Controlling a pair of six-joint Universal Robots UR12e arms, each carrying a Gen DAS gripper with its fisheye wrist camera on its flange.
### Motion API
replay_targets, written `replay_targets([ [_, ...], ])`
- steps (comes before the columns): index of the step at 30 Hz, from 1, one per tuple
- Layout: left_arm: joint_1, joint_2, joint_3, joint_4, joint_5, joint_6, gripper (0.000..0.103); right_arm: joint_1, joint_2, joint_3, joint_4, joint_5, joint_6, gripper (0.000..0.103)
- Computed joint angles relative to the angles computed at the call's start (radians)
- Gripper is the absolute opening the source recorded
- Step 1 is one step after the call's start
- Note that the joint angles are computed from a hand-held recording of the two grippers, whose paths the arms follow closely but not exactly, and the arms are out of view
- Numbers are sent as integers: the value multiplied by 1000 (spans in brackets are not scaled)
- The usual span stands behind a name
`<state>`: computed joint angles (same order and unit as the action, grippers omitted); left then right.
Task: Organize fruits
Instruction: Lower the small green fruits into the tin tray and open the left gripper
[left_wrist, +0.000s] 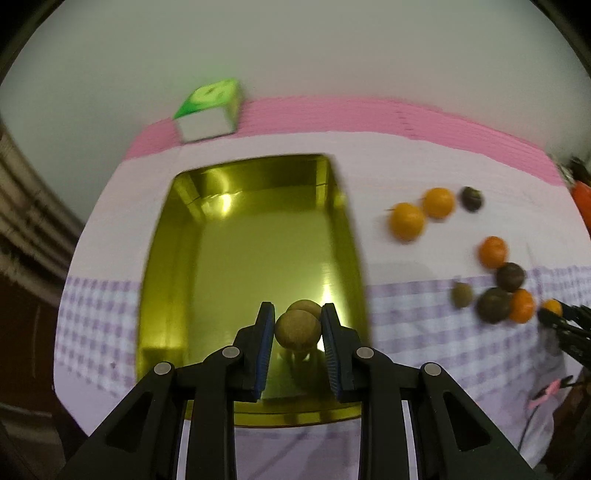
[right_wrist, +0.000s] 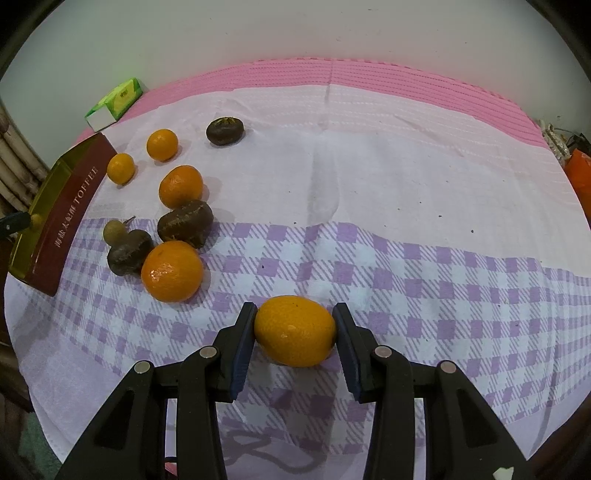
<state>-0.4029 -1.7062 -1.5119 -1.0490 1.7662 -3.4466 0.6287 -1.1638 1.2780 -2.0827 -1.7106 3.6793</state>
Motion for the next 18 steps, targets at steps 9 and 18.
replay_targets([
  [9, 37, 23, -47, -27, 1, -48, 27, 1, 3, -1, 0, -10, -5, 39],
  [18, 53, 28, -69, -56, -5, -71, 27, 2, 1, 7, -20, -20, -2, 39],
])
